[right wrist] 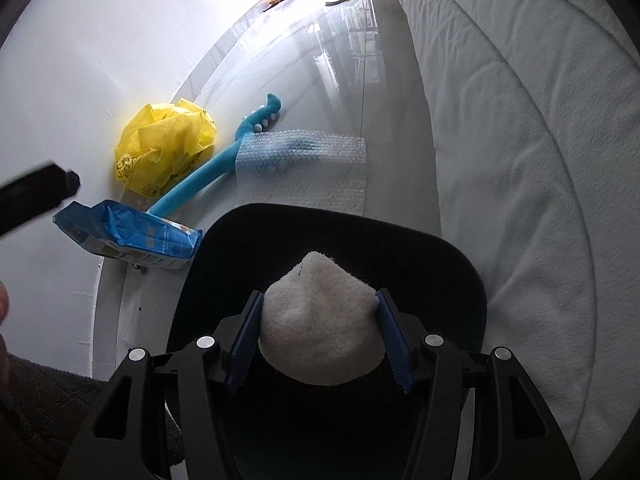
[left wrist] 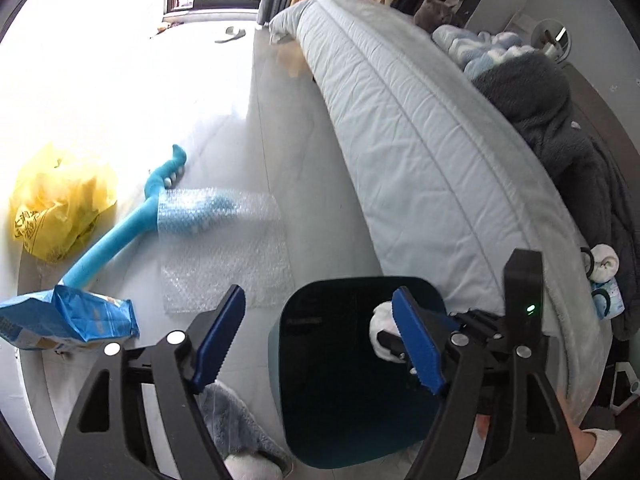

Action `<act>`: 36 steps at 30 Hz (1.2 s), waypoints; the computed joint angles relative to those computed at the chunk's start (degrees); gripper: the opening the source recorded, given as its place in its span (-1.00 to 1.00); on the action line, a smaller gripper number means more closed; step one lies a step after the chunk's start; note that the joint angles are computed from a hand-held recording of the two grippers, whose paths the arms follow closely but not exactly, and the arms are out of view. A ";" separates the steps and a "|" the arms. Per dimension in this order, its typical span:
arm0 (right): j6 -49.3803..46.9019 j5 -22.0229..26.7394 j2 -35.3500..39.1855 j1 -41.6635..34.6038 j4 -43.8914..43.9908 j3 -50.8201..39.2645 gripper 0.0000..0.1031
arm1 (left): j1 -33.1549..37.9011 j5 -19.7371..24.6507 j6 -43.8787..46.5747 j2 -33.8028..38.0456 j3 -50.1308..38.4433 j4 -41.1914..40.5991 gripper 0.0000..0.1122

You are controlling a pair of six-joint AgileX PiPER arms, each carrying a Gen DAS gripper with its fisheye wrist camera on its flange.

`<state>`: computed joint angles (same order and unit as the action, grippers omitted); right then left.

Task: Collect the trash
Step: 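Carry both items over the bin and open both tools to drop them, then grasp the blue-white wet-wipe packet with the right tool from the bed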

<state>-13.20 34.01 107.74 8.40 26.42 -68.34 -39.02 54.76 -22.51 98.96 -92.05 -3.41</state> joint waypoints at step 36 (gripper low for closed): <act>-14.18 4.41 -32.15 -5.93 3.18 15.49 0.62 | -15.79 -5.14 -13.33 6.84 -27.69 20.18 0.35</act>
